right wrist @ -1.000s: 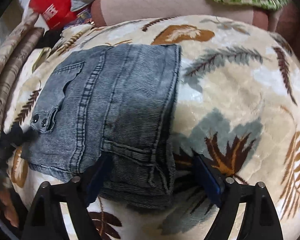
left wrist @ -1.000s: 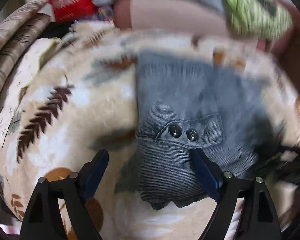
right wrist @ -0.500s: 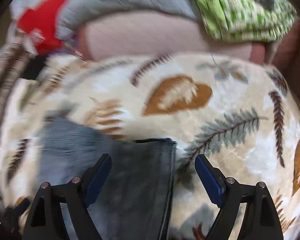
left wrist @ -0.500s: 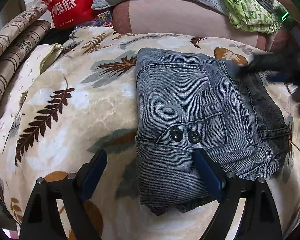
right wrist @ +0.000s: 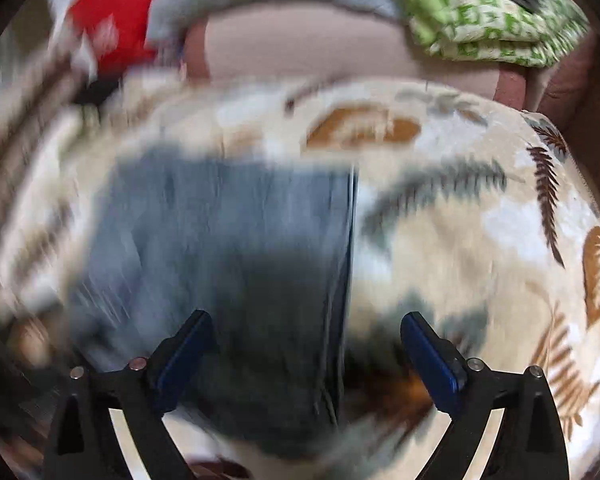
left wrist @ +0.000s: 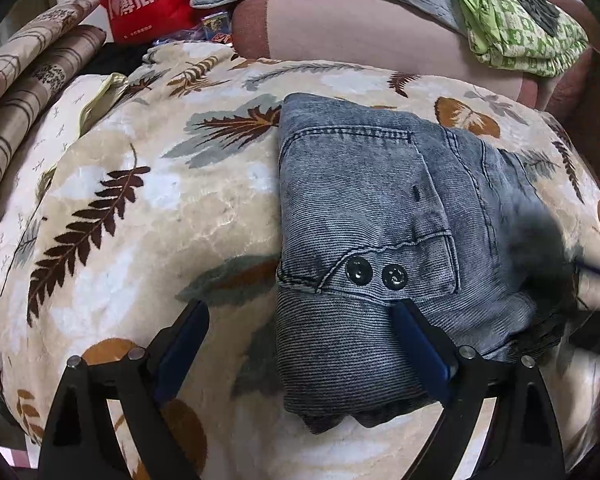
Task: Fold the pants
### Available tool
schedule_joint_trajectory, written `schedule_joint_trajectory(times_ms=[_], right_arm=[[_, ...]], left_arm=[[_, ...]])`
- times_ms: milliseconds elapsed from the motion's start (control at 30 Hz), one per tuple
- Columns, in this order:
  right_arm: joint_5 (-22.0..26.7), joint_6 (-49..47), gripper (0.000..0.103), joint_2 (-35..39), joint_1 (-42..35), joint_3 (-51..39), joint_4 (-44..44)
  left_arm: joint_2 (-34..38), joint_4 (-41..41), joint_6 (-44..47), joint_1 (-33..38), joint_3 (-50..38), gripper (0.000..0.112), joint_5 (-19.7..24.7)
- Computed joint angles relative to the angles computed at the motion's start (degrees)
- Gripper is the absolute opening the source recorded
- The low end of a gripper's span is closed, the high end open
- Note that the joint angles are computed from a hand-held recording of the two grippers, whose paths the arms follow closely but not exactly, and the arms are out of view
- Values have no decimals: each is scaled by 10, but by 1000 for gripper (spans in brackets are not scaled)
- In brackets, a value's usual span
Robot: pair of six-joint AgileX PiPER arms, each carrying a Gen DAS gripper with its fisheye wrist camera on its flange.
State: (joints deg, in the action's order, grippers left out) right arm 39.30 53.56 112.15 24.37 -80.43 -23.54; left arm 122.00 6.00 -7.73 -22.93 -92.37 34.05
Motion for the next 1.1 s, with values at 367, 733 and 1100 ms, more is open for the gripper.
schedule_joint_trajectory(times_ms=[367, 733, 1100], right_arm=[[-62, 204, 103, -191, 67, 209, -111], [-82, 412, 103, -268, 175, 349, -195], [-5, 358, 103, -268, 220, 280, -209]], left_arm=[[-147, -8, -11, -8, 159, 93, -57], [-216, 15, -49, -34, 241, 93, -77], [-250, -17, -17, -27, 278, 93, -94]])
